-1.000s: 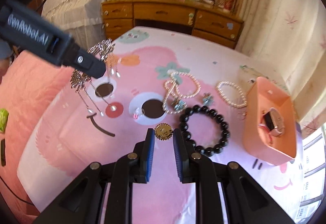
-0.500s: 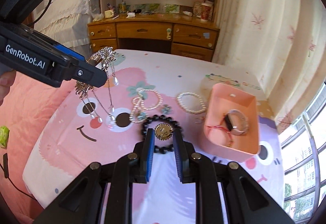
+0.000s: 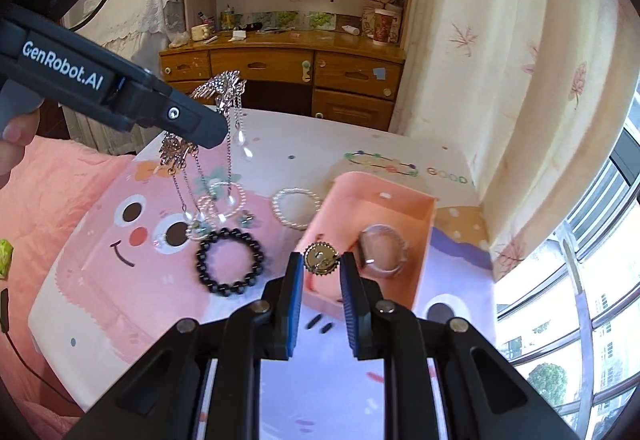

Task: Organize jewelry
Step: 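Carry the hair comb with left tool into the pink box while right tool drops the coin pendant there, then open both tools and lift them away from the pink box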

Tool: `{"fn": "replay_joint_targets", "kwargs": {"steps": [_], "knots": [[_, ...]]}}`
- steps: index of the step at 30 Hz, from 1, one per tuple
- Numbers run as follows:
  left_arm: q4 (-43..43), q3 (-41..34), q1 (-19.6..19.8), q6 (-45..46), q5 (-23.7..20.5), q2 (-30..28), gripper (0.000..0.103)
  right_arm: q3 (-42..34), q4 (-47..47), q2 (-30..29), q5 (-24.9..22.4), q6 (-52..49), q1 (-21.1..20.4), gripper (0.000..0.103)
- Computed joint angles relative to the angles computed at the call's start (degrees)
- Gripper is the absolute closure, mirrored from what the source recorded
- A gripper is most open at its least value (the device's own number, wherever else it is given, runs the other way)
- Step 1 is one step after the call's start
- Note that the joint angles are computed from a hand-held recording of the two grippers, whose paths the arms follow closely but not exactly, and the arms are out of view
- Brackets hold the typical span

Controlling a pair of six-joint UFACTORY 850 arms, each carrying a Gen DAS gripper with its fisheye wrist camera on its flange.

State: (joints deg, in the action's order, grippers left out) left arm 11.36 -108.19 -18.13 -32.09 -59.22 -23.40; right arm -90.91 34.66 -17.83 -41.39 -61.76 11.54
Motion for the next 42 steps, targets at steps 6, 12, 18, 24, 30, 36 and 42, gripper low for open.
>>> {"fn": "replay_joint_targets", "kwargs": {"steps": [6,12,18,24,30,36,42], "knots": [[-1.6,-9.1,-0.5,0.2,-1.6,-7.2,0.034,-7.1,1.3,-5.8,-4.2,-2.1,-2.0,0.085],[-3.7,-17.6,-0.8,-0.1,-4.9,-14.5,0.034,-11.5,-0.7,-10.0,-7.3,-2.9,-2.9,0.085],[-6.0,-23.2,-0.8,-0.2,-8.7,-19.7,0.034,-13.5,-2.6,-12.2,-9.3,-3.7,-3.5,0.085],[-6.8,-26.5,-0.8,-0.2,-10.6,-22.6,0.034,-13.6,-3.7,-12.6,-8.5,-3.5,-3.7,0.084],[-6.1,-26.8,-0.2,-2.1,-11.0,-22.4,0.016,-13.5,-5.2,-12.9,-6.8,-1.8,-3.4,0.066],[-5.3,-22.2,0.6,-4.2,-10.5,-19.5,0.015,-13.1,-4.8,-12.5,-6.8,-2.2,-3.2,0.059],[-5.7,-13.7,1.2,-5.6,-6.9,-14.0,0.015,-11.8,-5.8,-11.3,-6.3,-2.0,-2.4,0.059]]}}
